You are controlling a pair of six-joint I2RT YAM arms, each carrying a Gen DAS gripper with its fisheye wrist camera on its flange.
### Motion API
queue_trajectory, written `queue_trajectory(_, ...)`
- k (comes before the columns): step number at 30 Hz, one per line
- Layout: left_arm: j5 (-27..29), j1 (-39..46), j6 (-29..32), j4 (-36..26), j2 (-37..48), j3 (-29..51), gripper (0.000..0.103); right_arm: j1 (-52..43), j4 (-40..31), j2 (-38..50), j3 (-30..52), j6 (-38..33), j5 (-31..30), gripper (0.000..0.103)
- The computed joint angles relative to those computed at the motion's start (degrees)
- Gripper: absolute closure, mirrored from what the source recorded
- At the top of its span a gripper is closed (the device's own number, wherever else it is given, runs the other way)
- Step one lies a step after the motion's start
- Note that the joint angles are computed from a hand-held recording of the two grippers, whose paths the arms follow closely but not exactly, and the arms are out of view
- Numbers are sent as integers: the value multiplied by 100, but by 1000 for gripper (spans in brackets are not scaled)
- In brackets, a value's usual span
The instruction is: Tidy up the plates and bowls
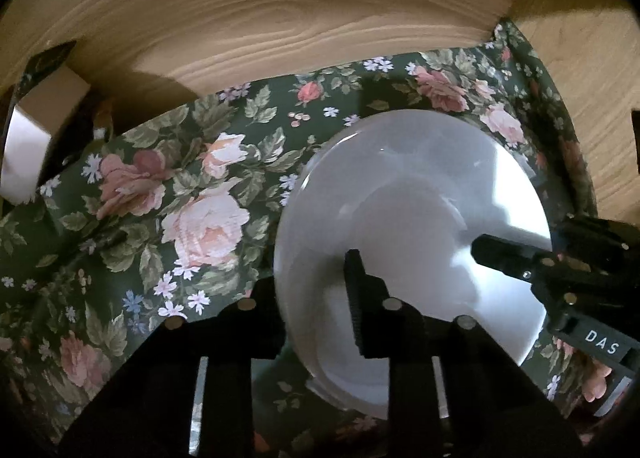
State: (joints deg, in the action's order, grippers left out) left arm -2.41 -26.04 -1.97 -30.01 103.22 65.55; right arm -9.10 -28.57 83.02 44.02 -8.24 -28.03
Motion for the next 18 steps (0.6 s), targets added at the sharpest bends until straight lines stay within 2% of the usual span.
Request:
queue_trajectory(6,60,30,-68,-83,-55,0,78,-96,-153,-320,-72,1,-23,84)
queue_trajectory(16,67,40,-137,-130,-1121,-458,78,-114,-530,-1354,-103,122,-150,84)
queue_trajectory(18,-69,14,-143,-13,-1418,-642,78,-93,-618,-1564,-99,152,-163,84)
